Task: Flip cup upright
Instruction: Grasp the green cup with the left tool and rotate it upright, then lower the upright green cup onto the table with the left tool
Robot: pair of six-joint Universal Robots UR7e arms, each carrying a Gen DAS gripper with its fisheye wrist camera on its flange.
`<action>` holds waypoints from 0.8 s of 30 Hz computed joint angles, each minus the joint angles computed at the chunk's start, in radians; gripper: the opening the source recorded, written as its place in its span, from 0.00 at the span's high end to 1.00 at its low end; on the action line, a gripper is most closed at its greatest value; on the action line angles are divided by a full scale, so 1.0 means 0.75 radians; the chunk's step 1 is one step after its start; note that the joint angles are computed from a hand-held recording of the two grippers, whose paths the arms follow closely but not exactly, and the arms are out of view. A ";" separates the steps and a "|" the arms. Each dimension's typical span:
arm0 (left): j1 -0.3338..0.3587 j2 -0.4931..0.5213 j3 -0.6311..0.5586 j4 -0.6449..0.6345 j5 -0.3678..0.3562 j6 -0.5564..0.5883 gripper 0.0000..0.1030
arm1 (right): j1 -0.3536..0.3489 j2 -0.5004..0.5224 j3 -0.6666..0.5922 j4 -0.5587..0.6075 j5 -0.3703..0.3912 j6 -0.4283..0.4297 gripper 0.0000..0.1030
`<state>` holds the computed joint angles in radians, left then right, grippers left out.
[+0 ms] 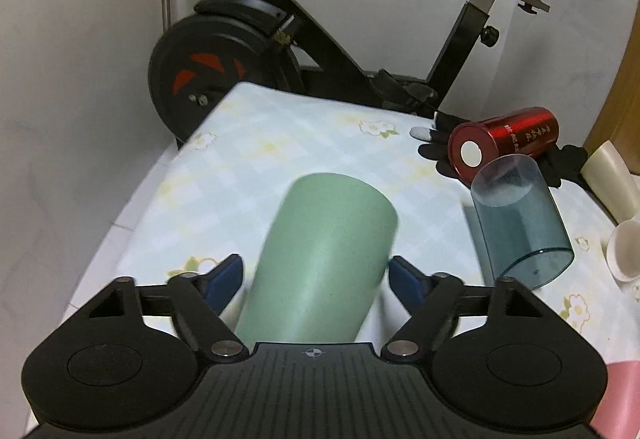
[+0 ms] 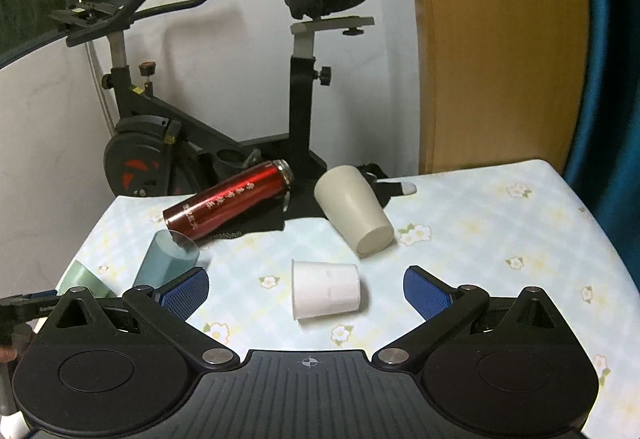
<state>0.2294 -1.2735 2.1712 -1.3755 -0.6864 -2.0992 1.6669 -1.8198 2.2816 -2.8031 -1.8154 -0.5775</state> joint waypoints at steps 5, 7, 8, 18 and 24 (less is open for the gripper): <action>0.025 0.008 -0.013 -0.023 -0.004 0.023 0.28 | -0.027 -0.021 0.002 0.024 0.013 0.003 0.00; 0.019 0.009 -0.022 -0.004 -0.018 -0.017 0.28 | -0.036 -0.037 0.006 0.039 0.017 0.009 0.00; 0.005 0.008 -0.023 0.003 -0.022 -0.051 0.28 | -0.042 -0.048 0.008 0.049 0.021 0.012 0.00; -0.211 0.086 -0.127 0.147 -0.069 -0.245 0.30 | -0.125 -0.193 0.021 0.134 0.085 0.013 0.00; -0.304 0.201 -0.234 0.118 -0.033 -0.239 0.31 | -0.193 -0.319 0.036 0.196 0.162 -0.071 0.00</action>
